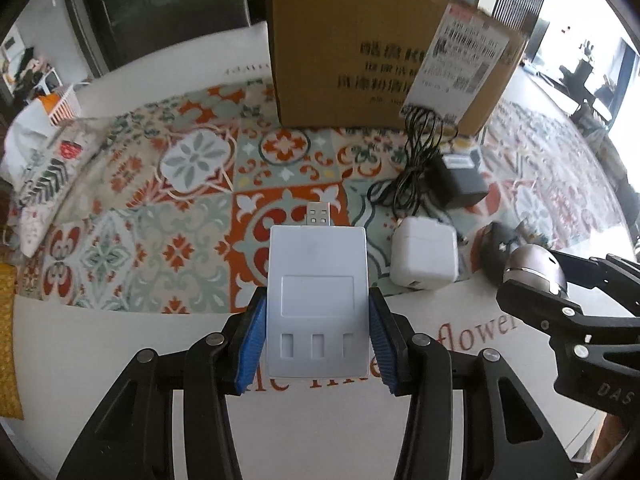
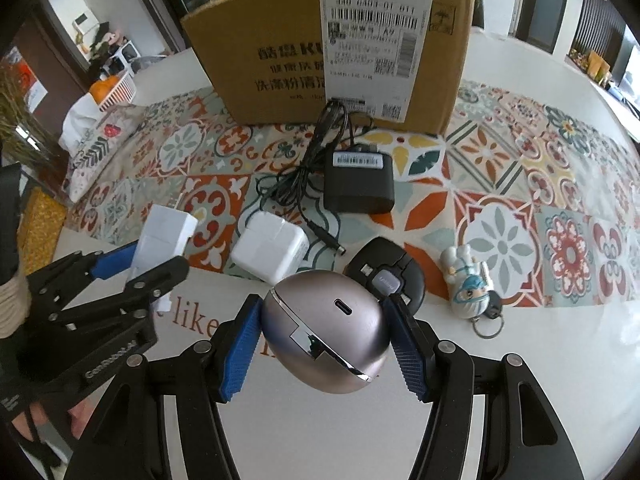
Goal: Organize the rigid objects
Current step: 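Carry the silver speaker and white power strip over the box with both tools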
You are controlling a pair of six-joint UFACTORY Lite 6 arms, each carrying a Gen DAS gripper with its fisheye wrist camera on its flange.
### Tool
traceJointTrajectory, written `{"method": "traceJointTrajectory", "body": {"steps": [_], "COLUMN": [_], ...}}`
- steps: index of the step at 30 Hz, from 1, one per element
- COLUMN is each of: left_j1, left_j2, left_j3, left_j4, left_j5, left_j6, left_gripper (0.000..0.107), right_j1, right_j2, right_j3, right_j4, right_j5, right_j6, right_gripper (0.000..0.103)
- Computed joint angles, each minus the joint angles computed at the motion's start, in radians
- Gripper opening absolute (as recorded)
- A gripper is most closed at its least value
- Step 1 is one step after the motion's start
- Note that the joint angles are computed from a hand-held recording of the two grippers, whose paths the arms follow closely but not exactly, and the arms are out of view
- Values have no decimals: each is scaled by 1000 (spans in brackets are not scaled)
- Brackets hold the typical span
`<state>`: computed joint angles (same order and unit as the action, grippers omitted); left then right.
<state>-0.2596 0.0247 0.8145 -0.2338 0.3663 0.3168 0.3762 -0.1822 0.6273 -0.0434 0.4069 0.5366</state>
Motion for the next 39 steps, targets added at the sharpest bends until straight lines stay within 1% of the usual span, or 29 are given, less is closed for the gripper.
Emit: {"method": "traceJointTrajectory", "body": {"steps": [10,14,19,28,33,39], "left_j1": [-5,-13,-39,-61,-63,-74], "left_j2": [-178,-227,-256,-240,-175,-50], "left_j3": [26,69,130,279,393,563], "left_j4": [31,46,112,152,156,174], "left_j5": [107,146,170,187,188,198], "left_j6": [-84,-127,-201,-237,-232,-243], "left_gripper": [47,47,47,47,47,47], "right_j1": [13,15,16,-33,-76,-130], "right_j2": [-158,-206,-238,-237,-198,-120], "right_j3": [44,92,164,283,366,478], "right_j4": [-93,-134,-186,-192,-185,-169], "right_j5": [108,153,198,212,205,192], "right_j6": [48,64,78,15,-34,-98], "right_gripper": [62,62,62,62,62,62]}}
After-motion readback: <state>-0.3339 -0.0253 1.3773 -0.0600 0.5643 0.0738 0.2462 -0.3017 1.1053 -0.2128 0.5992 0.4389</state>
